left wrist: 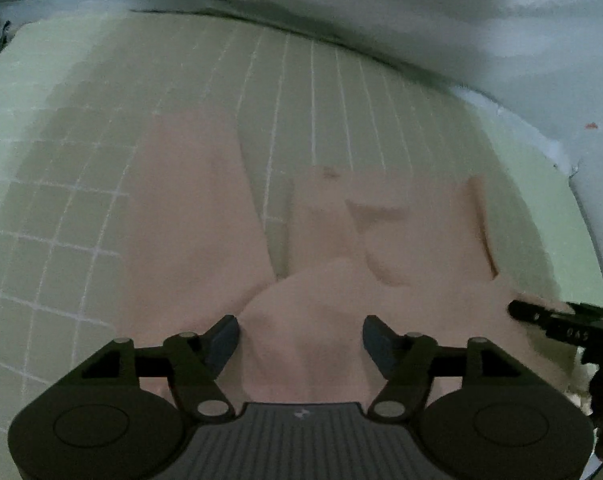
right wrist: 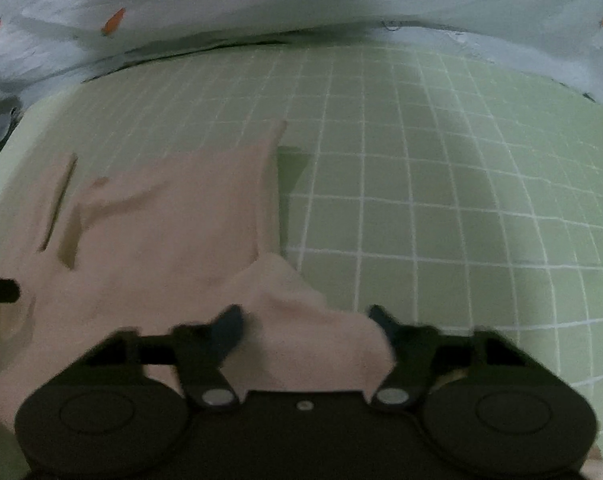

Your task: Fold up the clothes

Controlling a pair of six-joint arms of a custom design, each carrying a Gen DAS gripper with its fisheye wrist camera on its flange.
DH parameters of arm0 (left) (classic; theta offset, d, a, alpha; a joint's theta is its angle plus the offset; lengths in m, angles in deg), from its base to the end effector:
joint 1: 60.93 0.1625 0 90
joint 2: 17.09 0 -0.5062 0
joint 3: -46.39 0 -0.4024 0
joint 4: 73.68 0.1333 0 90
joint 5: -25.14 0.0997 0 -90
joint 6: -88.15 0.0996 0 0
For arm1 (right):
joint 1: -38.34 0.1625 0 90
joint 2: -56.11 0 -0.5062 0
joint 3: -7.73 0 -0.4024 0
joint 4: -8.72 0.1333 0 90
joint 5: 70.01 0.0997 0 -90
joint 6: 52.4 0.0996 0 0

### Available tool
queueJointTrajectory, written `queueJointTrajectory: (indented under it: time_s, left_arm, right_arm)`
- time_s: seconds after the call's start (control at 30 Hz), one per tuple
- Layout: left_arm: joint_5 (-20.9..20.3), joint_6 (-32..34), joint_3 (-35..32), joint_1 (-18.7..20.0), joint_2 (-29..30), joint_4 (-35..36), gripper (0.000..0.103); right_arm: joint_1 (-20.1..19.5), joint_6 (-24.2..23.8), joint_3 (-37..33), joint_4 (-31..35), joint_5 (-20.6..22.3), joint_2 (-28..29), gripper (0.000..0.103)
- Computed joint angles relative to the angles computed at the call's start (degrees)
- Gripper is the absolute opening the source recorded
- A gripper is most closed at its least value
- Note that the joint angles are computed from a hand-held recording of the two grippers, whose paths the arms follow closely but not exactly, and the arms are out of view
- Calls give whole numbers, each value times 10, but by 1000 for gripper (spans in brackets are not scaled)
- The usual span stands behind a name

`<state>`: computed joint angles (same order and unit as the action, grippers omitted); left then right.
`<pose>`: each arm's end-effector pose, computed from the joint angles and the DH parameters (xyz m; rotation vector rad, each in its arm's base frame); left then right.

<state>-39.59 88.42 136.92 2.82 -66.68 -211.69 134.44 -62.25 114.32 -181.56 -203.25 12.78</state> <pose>-0.1706 -0.7434 0.2071 0.5880 2.6597 -0.3012 0.1362 -0.6618 0.1526 0.0167 -2.2937 0.7314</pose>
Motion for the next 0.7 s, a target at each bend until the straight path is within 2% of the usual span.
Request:
queueJointTrajectory:
  time_s: [0.03, 0.07, 0.17, 0.33, 0.47, 0.7]
  left_arm:
    - [5, -2, 1, -1, 0, 6, 33]
    - [12, -5, 4, -3, 0, 6, 20]
    - [15, -11, 20, -7, -8, -18, 7]
    - [42, 5, 52, -30, -23, -92, 6]
    - [62, 40, 68, -60, -36, -181, 6]
    - [77, 113, 55, -116, -40, -337, 6]
  right_arm:
    - [2, -7, 5, -8, -3, -1, 33]
    - [4, -12, 12, -21, -2, -4, 22]
    - [11, -34, 33, -75, 5, -9, 14]
    - [34, -87, 48, -169, -8, -9, 12]
    - [56, -156, 55, -271, -3, -10, 11]
    - [95, -254, 39, -405, 31, -25, 9]
